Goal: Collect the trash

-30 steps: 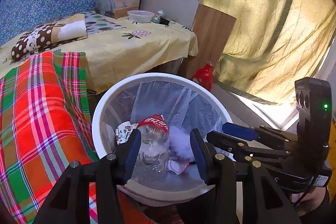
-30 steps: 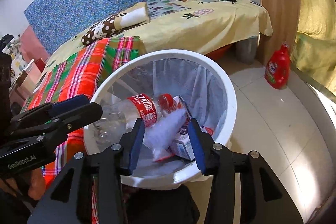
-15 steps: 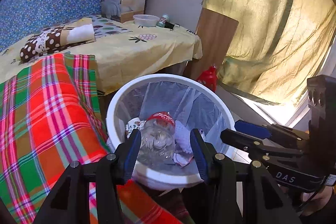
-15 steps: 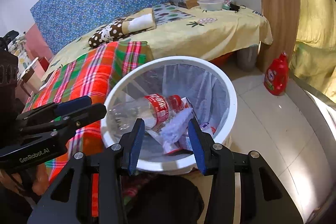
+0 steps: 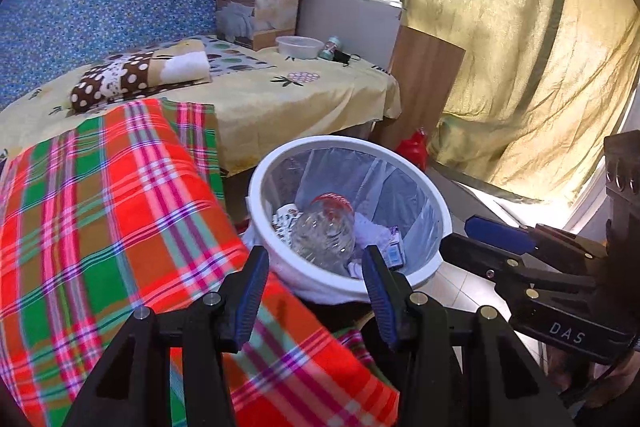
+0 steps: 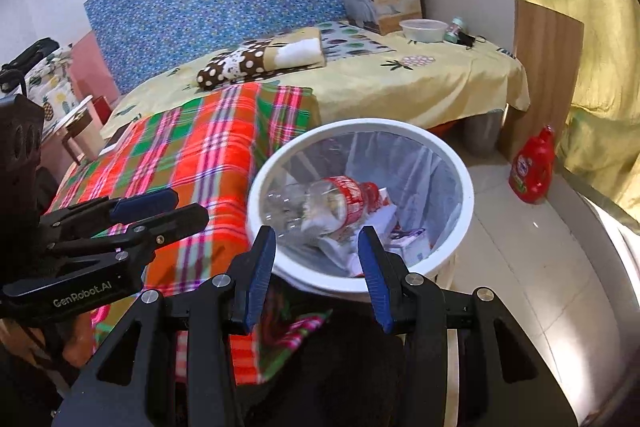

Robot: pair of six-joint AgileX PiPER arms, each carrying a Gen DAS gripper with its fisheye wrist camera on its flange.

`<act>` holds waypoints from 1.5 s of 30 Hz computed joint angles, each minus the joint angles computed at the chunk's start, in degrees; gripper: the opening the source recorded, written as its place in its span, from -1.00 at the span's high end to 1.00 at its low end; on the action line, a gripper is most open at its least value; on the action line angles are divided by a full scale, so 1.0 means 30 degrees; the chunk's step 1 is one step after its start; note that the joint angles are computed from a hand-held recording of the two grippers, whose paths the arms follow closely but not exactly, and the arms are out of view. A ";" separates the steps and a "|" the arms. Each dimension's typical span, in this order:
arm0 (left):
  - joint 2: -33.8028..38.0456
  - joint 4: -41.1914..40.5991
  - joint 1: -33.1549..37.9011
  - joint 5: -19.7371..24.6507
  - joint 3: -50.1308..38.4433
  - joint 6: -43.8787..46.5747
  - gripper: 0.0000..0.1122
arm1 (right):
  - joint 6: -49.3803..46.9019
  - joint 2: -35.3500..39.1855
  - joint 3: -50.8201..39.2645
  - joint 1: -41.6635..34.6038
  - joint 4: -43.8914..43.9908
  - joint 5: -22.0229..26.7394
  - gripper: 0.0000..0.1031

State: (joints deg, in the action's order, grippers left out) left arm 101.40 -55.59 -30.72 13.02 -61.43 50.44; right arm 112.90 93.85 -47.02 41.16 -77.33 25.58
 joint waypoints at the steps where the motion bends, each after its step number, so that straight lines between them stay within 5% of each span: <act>1: -0.0251 -0.0086 0.0056 -0.0079 0.0277 0.0096 0.14 | 0.0047 0.0018 -0.0020 0.0217 0.0010 0.0140 0.12; 15: -0.3998 -0.0660 0.0457 -0.1545 0.4385 0.0753 0.14 | -0.0481 -0.0257 -0.0516 0.3738 0.0993 0.3362 0.12; 45: -0.6020 0.2497 0.0704 -0.1888 0.6287 -0.2399 0.14 | 0.0000 -0.0129 -0.0618 0.4964 0.1280 0.4086 0.12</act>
State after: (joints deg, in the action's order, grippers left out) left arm 83.34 -48.10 -28.61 7.36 -42.57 43.24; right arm 112.90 93.46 -48.88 56.05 -73.49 37.84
